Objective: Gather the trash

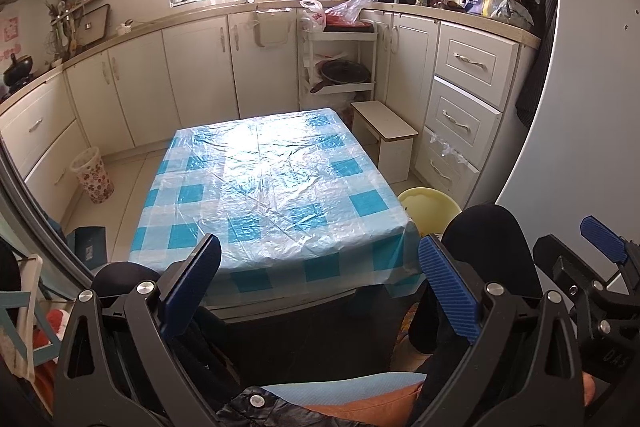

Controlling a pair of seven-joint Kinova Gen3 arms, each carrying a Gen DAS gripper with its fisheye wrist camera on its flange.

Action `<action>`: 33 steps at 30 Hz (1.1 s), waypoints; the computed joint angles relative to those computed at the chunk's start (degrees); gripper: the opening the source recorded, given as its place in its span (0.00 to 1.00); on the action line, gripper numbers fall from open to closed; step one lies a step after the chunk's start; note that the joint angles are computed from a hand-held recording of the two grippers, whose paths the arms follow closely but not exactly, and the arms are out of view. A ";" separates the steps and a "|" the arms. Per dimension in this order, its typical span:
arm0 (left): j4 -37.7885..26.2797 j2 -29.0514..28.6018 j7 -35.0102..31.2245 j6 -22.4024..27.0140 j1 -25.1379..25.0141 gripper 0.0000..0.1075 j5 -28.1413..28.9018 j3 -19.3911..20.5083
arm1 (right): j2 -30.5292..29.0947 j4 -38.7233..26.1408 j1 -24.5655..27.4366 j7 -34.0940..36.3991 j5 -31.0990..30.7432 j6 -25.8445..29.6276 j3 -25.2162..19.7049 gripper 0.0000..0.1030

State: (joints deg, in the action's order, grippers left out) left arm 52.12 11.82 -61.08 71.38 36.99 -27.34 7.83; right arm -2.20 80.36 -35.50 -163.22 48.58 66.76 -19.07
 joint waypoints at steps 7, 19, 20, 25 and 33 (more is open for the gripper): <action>0.13 -0.08 0.20 -0.02 0.02 0.89 0.00 -0.01 | -0.45 0.38 1.16 2.17 -2.05 -1.47 0.77 0.93; 0.49 -0.35 0.96 0.11 0.09 0.89 -0.50 0.18 | -0.89 0.90 2.98 4.55 -3.97 -3.20 0.83 0.93; 0.51 -0.37 0.97 0.11 0.07 0.89 -0.48 0.18 | -0.84 0.87 2.98 4.43 -3.84 -3.08 0.69 0.93; 0.71 -0.47 0.89 0.04 -0.05 0.89 -0.52 0.20 | -0.69 1.05 3.17 5.79 -4.55 -3.64 0.89 0.93; 1.68 -0.89 1.24 -0.17 -0.67 0.89 -0.59 0.33 | -2.25 3.39 3.80 5.36 -4.09 -6.89 0.41 0.93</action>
